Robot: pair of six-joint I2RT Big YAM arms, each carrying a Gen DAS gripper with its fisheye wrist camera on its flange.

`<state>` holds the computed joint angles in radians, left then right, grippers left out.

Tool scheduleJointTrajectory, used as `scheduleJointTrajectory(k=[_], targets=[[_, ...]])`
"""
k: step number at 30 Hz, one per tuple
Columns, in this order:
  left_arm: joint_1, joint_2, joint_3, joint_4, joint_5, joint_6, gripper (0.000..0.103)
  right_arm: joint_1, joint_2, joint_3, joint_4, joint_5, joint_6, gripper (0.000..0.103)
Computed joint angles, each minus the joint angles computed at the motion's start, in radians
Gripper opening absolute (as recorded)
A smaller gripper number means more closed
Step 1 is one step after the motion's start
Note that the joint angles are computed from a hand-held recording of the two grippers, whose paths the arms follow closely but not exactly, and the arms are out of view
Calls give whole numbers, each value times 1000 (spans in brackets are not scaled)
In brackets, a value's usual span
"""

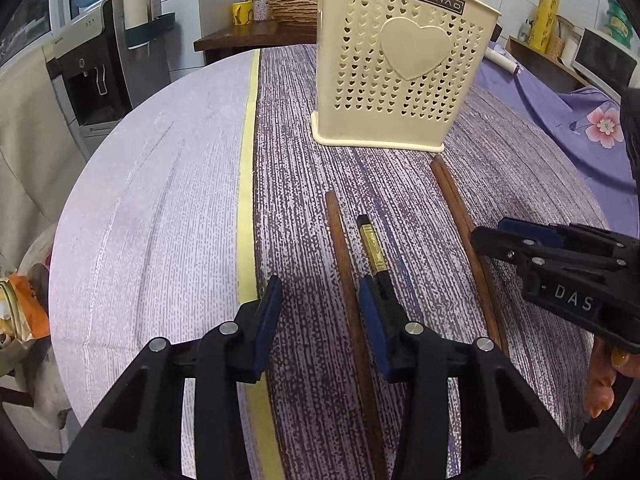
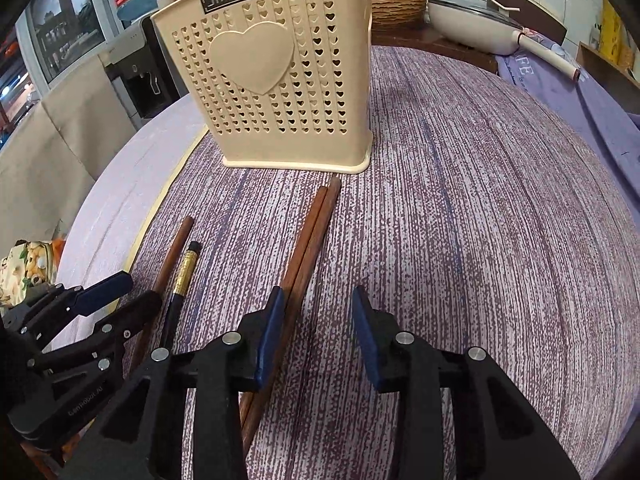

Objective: Organize utensils
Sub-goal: 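Move both grippers down to the remaining chopsticks on the cloth, then grasp a wooden chopstick with each gripper and lift them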

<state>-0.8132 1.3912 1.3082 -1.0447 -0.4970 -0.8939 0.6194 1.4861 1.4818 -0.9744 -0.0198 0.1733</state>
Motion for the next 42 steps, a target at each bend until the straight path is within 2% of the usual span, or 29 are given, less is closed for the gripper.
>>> scheduleJointTrajectory(k=[5, 14, 16, 18, 20, 24, 31, 38, 42], targets=[[7, 15, 16, -8, 1, 8, 36, -13, 24, 27, -11, -21, 19, 30], [19, 55, 58, -32, -10, 37, 34, -8, 98, 128, -69, 35, 19, 26], [23, 61, 64, -35, -11, 43, 33, -15, 122, 155, -93, -4, 23, 23], [27, 67, 72, -38, -9, 48, 32, -4, 134, 170, -98, 48, 12, 16], [30, 69, 74, -37, -6, 50, 31, 2, 139, 176, -90, 80, 5, 16], [38, 78, 83, -40, -3, 62, 30, 4, 151, 199, -106, 93, 6, 16], [58, 113, 126, -47, 15, 89, 21, 7, 184, 250, -139, 107, 25, 15], [68, 142, 161, -59, 19, 99, 10, 19, 199, 255, -130, 109, 38, 10], [69, 144, 163, -56, 18, 94, 9, 24, 195, 248, -122, 111, 43, 9]])
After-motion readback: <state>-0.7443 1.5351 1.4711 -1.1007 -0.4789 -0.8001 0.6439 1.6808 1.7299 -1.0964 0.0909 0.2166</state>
